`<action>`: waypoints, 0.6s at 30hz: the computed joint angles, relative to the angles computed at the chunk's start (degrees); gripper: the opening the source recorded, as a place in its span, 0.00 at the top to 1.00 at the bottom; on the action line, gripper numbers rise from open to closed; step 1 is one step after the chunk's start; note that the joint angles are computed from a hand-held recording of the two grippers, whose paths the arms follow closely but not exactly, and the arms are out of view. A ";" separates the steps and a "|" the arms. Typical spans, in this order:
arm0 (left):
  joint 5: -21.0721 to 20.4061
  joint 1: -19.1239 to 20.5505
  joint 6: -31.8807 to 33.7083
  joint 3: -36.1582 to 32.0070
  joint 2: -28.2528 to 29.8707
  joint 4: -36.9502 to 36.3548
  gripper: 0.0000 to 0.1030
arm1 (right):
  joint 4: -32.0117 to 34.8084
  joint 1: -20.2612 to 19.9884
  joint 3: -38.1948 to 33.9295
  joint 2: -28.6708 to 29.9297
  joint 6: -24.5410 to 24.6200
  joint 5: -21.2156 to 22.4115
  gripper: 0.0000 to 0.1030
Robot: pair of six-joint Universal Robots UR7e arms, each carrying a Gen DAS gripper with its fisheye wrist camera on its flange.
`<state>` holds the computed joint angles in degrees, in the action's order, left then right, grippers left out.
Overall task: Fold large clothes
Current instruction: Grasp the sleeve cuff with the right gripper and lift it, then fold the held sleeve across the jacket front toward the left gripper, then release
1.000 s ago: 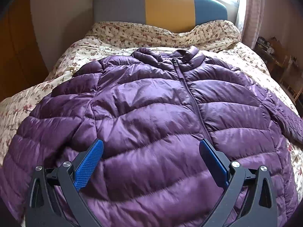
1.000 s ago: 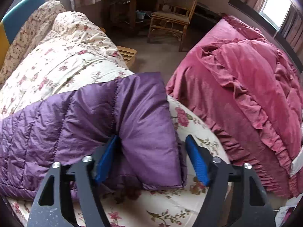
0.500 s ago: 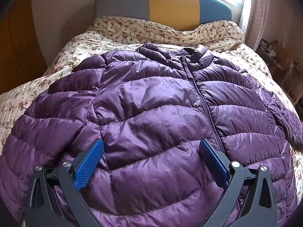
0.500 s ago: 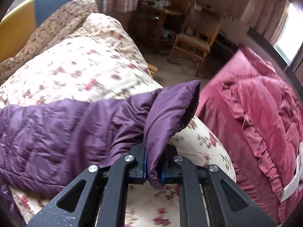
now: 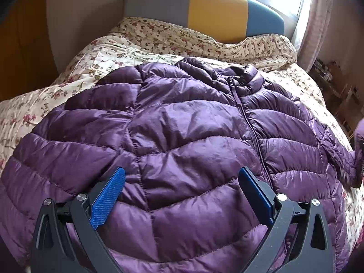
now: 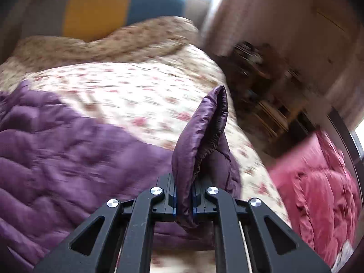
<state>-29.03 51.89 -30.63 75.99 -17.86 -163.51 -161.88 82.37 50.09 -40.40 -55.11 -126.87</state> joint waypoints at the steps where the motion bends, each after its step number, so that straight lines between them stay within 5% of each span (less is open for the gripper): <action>1: 0.00 0.06 0.06 0.13 -0.13 -0.20 0.04 | -0.56 0.68 1.29 0.05 -0.62 0.40 0.93; 11: -2.16 0.94 0.65 5.19 -3.05 -5.77 0.08 | -3.09 6.04 13.52 -0.02 -3.30 4.54 0.93; 18: -4.26 1.58 0.62 8.53 -4.55 -11.07 0.08 | 0.85 8.11 20.22 -0.96 -2.95 8.85 0.93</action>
